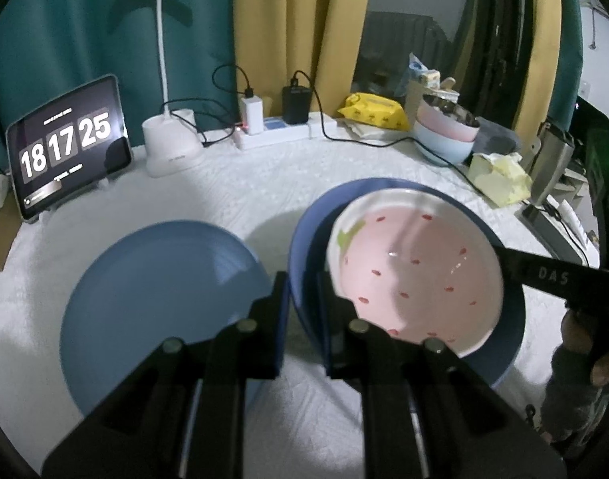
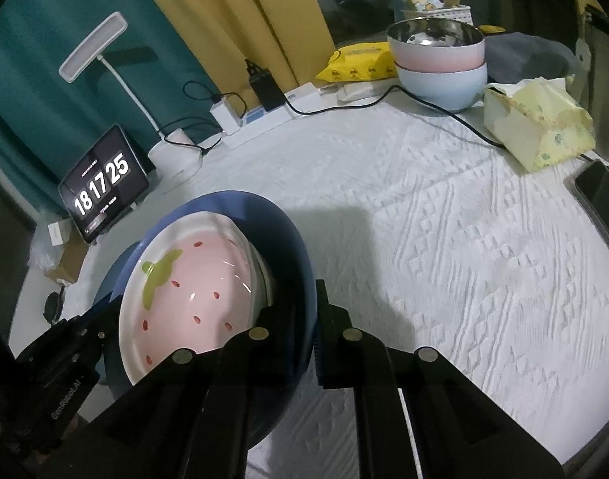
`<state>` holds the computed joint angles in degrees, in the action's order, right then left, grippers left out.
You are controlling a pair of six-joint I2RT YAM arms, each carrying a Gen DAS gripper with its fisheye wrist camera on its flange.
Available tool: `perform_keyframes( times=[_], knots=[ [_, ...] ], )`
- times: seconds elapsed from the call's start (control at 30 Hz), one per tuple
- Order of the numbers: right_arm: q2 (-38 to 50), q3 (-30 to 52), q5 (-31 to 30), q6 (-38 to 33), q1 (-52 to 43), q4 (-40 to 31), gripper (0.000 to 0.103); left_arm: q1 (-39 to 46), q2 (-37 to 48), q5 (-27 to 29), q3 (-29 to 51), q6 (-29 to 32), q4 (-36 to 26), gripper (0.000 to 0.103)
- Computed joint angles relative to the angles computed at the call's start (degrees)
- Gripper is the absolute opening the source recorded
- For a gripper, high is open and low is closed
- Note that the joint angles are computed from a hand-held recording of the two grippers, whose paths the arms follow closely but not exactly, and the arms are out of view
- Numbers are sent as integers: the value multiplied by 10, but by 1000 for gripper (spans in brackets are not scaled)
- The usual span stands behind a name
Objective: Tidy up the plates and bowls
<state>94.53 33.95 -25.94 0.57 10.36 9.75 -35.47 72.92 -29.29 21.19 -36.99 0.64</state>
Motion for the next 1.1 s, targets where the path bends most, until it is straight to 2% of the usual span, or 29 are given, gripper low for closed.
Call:
perform_keyframes(
  times=[0.23,0.73,0.93,1.1],
  knots=[
    [-34,-9,2,8,2,-11,8,-3,-43,-7,-9,1,-10,11],
    [-111,3,27,39,52,-44,8,25,-195,-13,-18,25,-101,11],
    [-122,17,48,56,93,-49,8,62,-270,-3,-29,46,-139,11],
    [-116,33,70,73,134,-48,8,120,-330,30,-39,80,-167,11]
  ],
)
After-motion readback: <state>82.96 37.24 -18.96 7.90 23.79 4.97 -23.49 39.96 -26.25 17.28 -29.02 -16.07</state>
